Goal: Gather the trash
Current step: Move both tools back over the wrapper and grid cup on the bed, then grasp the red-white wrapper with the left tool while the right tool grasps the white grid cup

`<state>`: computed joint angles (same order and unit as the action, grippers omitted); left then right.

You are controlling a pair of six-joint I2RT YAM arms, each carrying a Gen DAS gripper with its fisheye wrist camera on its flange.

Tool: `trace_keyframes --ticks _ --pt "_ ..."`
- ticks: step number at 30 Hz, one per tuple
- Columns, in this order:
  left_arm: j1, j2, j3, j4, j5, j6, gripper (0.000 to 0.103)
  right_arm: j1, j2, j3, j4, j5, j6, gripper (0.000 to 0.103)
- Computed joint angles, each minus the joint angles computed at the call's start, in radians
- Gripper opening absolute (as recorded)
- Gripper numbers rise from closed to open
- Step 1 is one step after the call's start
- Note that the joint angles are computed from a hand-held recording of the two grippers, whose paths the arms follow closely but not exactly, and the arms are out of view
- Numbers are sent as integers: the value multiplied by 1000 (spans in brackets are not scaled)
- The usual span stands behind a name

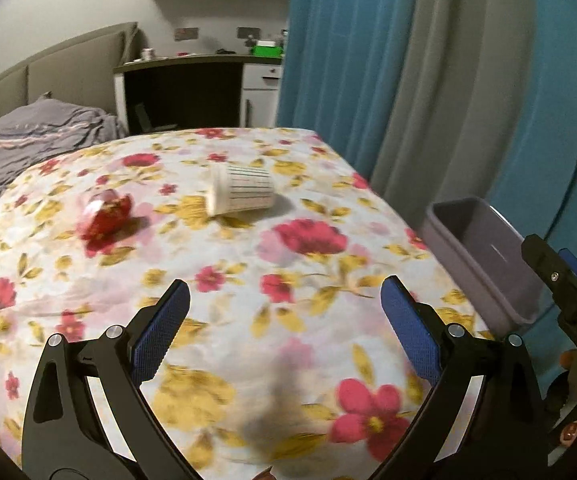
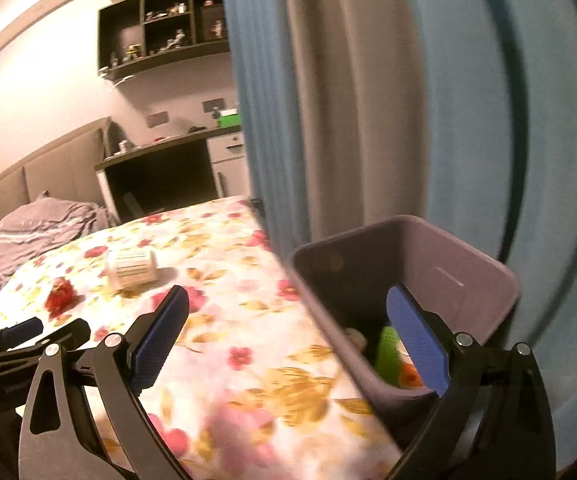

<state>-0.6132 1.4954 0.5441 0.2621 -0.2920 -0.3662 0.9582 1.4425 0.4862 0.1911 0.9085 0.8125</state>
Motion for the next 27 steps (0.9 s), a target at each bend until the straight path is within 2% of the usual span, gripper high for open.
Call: trace_keyframes --ticks 8,15,24,27 --pt "181 -66 -82 15 56 74 95 23 159 159 36 -50 -64 95" --pt "403 -47 -89 42 144 149 95 -10 364 380 31 -168 -119 95" --pt "627 108 -16 115 237 207 95 -46 670 775 -103 -225 -190 95" --pt "670 151 20 122 266 215 95 -60 757 915 -173 -239 -203 91"
